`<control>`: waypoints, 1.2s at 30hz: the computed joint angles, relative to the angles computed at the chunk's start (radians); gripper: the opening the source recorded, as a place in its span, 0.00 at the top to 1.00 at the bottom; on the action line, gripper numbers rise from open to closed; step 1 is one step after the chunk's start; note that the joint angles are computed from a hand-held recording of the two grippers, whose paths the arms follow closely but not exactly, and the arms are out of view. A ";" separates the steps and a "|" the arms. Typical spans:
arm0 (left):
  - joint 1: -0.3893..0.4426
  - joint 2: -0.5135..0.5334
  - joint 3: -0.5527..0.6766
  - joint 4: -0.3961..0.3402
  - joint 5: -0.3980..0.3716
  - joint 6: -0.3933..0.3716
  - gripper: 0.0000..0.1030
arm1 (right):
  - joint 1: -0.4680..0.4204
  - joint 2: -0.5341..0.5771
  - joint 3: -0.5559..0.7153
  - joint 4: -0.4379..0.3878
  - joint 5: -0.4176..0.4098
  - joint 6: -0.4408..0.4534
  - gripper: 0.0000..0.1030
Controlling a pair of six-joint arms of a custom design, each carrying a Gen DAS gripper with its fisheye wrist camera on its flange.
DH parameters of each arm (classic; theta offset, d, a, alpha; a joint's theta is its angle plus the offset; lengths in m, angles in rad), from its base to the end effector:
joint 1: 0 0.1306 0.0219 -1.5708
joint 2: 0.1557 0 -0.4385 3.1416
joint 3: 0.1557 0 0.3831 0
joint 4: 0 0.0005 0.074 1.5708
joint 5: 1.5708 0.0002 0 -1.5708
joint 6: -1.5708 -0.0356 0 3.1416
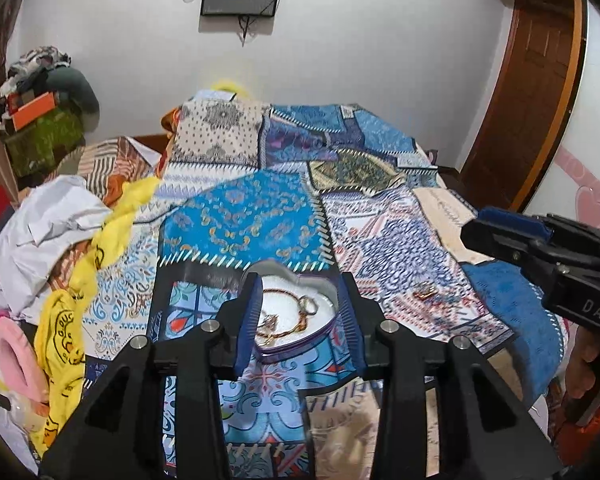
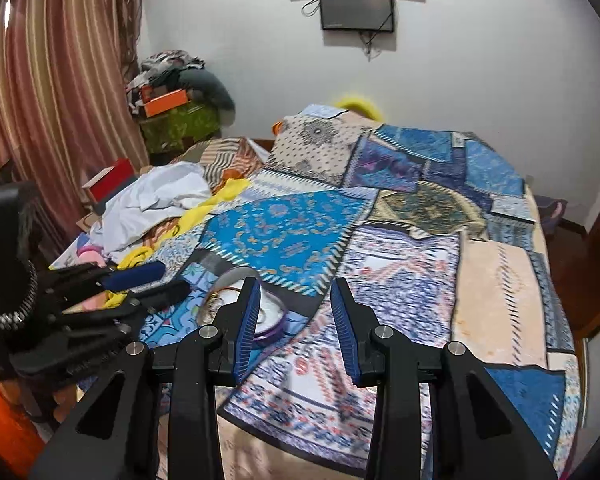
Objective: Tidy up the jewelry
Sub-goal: 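Lift both tools away from the tin toward the remaining jewelry, then grasp a gold ring with the left tool while the right tool grasps the red string bracelet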
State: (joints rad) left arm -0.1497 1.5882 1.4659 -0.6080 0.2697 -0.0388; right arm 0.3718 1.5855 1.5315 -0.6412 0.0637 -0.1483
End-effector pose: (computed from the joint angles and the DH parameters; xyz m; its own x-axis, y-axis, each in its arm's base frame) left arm 0.5505 -0.0931 0.4434 -0.6459 0.1352 -0.7513 0.3654 0.9189 -0.1487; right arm 0.5253 0.2019 0.4718 -0.6371 -0.0901 -0.7655 -0.2253 0.9715 0.0731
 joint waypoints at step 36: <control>-0.154 0.118 0.052 -0.133 -0.038 -0.046 0.55 | -0.140 -0.034 -0.179 -0.057 -0.062 -0.042 0.68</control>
